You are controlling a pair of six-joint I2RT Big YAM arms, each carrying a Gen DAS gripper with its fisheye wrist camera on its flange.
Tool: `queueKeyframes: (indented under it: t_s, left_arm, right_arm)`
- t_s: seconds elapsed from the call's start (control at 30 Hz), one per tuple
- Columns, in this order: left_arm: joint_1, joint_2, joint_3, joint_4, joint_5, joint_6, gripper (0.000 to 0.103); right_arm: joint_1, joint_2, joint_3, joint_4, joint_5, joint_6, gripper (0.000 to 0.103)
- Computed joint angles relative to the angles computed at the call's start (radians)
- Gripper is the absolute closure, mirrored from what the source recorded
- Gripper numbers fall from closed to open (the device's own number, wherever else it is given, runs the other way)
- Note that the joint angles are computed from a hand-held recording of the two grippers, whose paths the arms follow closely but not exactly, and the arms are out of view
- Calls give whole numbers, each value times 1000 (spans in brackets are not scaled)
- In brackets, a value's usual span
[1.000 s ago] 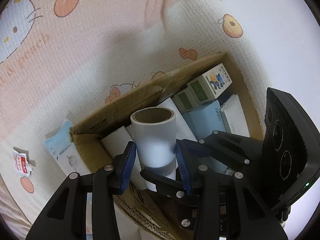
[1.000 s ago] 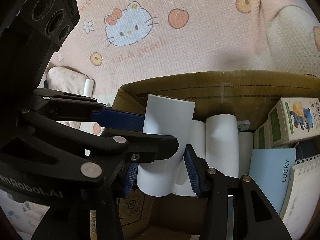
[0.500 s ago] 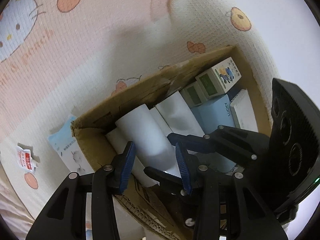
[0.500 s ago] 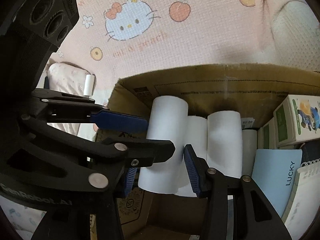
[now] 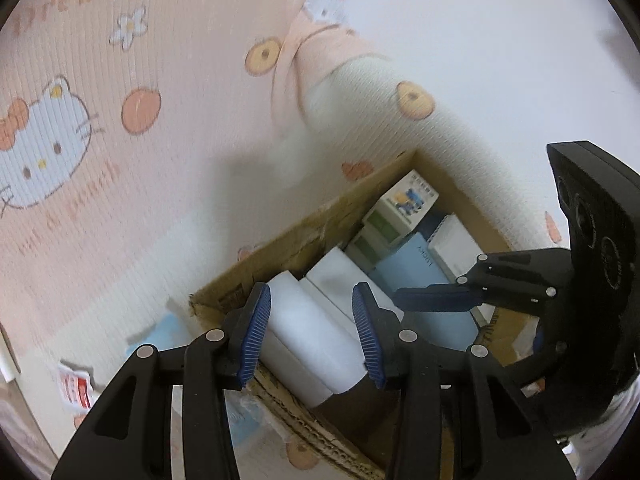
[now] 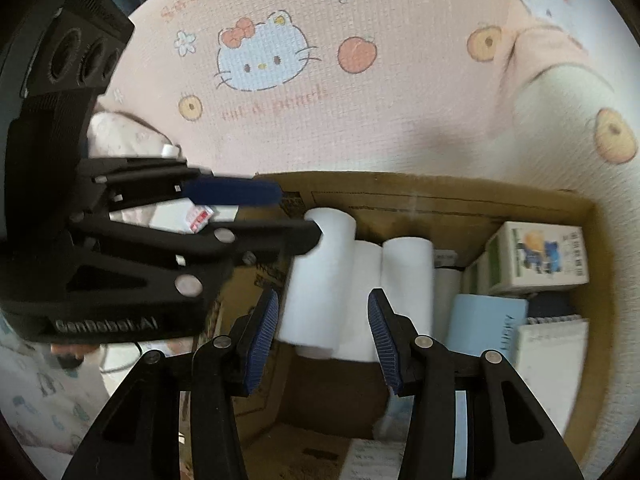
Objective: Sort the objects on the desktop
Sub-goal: 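Lower the tube into the box beside the rolls and open the left gripper, then move the left gripper back to the last white tube by the pillow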
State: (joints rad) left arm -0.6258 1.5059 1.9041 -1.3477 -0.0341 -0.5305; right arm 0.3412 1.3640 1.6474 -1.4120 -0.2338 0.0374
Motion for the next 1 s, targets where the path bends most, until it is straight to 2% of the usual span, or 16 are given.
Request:
queueKeyframes:
  t_s: [0.2, 0.3, 0.43, 0.6, 0.67, 0.7, 0.73, 0.8, 1.0]
  left_arm:
    - [17, -97, -128, 76, 45, -41, 55]
    - [24, -160, -203, 122, 30, -64, 55]
    - [50, -227, -270, 149, 41, -78, 55]
    - [72, -352, -392, 213, -2, -93, 55]
    - [65, -415, -454, 259, -59, -85, 67]
    - [60, -434, -469, 259, -93, -73, 83]
    - [57, -450, -480, 241, -132, -55, 87]
    - [64, -486, -511, 222, -171, -39, 90]
    - [165, -628, -621, 146, -167, -23, 90]
  right_arm:
    - [35, -2, 41, -90, 56, 12, 59]
    - [78, 32, 84, -116, 104, 23, 59]
    - [122, 62, 132, -155, 148, 33, 59]
    - [197, 124, 226, -212, 233, 54, 59]
    - [233, 152, 267, -229, 275, 52, 59]
    - [260, 172, 294, -236, 307, 40, 59]
    - [272, 184, 308, -238, 322, 28, 58]
    - [313, 219, 356, -245, 349, 1, 58]
    - [414, 356, 530, -271, 356, -72, 58]
